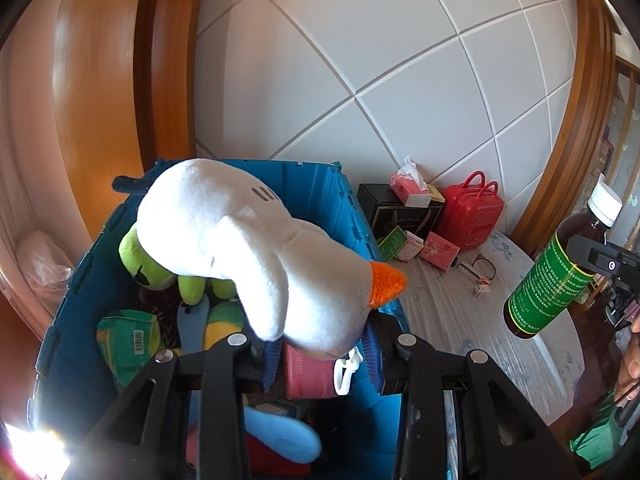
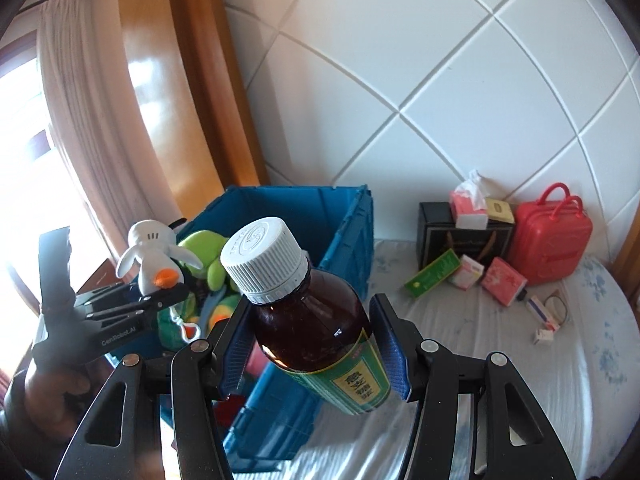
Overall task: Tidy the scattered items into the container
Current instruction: 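Carry the duck plush and brown bottle with both grippers over the crate, then open both grippers to drop the duck plush and bottle into the crate, then move both grippers back toward the remaining items on the bed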
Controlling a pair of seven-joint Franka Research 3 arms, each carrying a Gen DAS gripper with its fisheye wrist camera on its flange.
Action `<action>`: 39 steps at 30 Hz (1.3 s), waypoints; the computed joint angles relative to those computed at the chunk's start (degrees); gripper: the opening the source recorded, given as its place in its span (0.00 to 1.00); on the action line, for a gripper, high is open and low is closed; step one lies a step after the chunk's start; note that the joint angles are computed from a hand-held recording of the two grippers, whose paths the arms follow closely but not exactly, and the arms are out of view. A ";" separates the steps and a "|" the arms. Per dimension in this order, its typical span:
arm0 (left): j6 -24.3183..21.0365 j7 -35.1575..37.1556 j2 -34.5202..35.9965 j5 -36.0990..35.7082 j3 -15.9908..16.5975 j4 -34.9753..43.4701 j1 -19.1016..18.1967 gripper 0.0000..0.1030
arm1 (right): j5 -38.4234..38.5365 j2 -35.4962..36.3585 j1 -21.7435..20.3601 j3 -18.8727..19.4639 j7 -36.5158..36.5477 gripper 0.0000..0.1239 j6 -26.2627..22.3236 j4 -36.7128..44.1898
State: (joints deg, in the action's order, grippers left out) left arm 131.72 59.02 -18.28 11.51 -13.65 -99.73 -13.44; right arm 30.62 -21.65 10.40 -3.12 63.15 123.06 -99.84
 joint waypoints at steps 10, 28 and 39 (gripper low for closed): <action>-0.56 3.10 -5.82 -2.03 3.78 -6.54 2.21 0.33 | 1.70 2.04 5.35 4.30 0.81 0.45 -0.76 0.98; 2.60 -0.83 -10.04 -3.78 4.66 -11.19 4.37 1.00 | -0.52 2.17 6.86 4.99 2.20 0.83 0.03 -0.20; 4.22 -0.53 -4.91 -3.61 1.87 -6.36 1.62 1.00 | -1.35 -1.68 4.10 2.64 1.14 0.83 0.69 -4.21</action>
